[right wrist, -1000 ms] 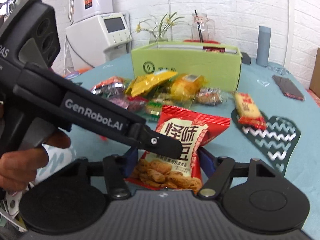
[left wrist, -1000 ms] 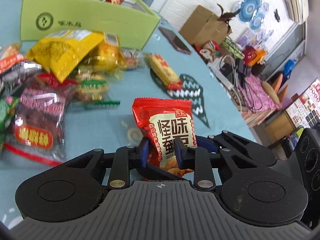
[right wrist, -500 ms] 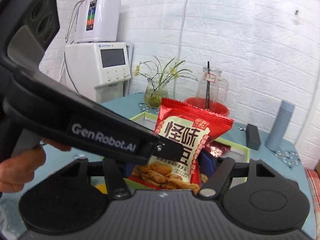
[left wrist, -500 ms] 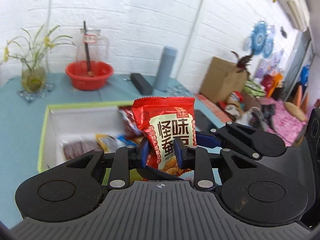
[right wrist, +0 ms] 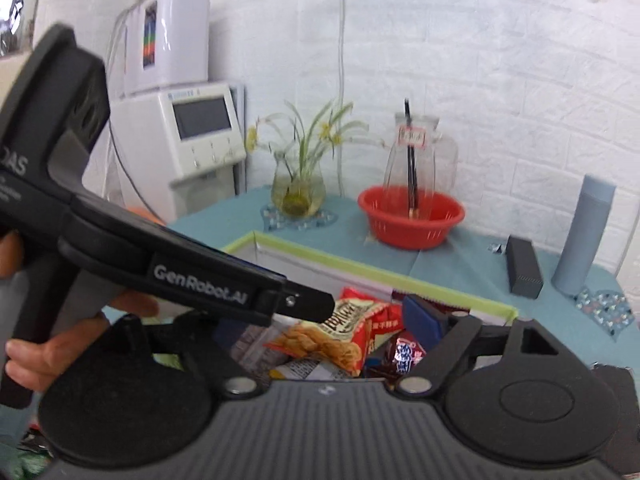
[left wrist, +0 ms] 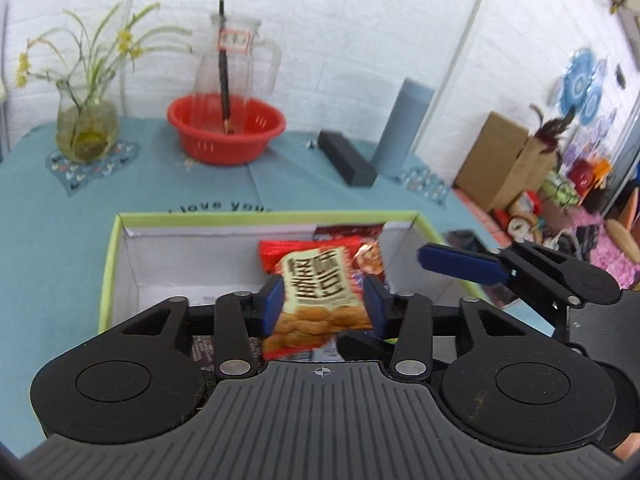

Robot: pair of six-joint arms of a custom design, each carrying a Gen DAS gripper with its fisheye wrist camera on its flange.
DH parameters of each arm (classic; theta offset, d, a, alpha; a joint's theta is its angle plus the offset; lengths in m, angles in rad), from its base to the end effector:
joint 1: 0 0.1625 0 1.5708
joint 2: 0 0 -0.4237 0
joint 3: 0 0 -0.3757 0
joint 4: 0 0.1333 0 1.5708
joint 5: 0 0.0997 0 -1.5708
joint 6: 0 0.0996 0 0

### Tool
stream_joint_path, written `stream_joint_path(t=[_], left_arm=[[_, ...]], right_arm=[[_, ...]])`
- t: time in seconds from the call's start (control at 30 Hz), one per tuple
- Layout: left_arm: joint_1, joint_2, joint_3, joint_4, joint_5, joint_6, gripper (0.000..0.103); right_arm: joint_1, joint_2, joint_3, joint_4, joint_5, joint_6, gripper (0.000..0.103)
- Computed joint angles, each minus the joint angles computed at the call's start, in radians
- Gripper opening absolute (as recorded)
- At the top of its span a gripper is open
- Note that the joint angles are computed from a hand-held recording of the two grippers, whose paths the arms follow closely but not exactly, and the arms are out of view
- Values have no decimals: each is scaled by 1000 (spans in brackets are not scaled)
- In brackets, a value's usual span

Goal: Organize snacks
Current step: 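Lift the red peanut bag into the green box and release, then reach the left gripper toward the large yellow snack bag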

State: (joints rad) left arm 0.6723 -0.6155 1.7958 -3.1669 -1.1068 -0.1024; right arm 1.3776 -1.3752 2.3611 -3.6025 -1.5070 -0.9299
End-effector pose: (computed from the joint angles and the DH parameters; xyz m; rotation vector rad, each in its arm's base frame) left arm -0.3713 -0.5229 0.0185 0.9612 2.6477 -0.8396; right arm 0.0553 -0.4446 0.3013 0.8929 -2.1925 1.1951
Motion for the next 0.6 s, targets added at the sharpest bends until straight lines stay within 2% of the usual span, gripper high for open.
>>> stream_joint_path(t=[0.07,0.13,0.27,0.37,0.47,0.6], left_arm=[[-29,-31,56,-63,14,17,31],[-54,-63,117,-116,22,13,42],[-99,-122,252,-160,38,-40,44],[-111,-139,329,-135,67,-104,50],[-94,-150,363,-35,88,-224,46],[-53,-160,383,-15,30,-275,45]], right_arm=[[-11,-61,60,-2,44,-29,92],[-21,-106,124,-16,69,-58,93],[-57,-165,222,42,96,-74,93],[-66,-119,258,20,55,-72,93],[-67,-56,265,-22,26,-58,93],[-49,9,232,-24,0,-51,93]])
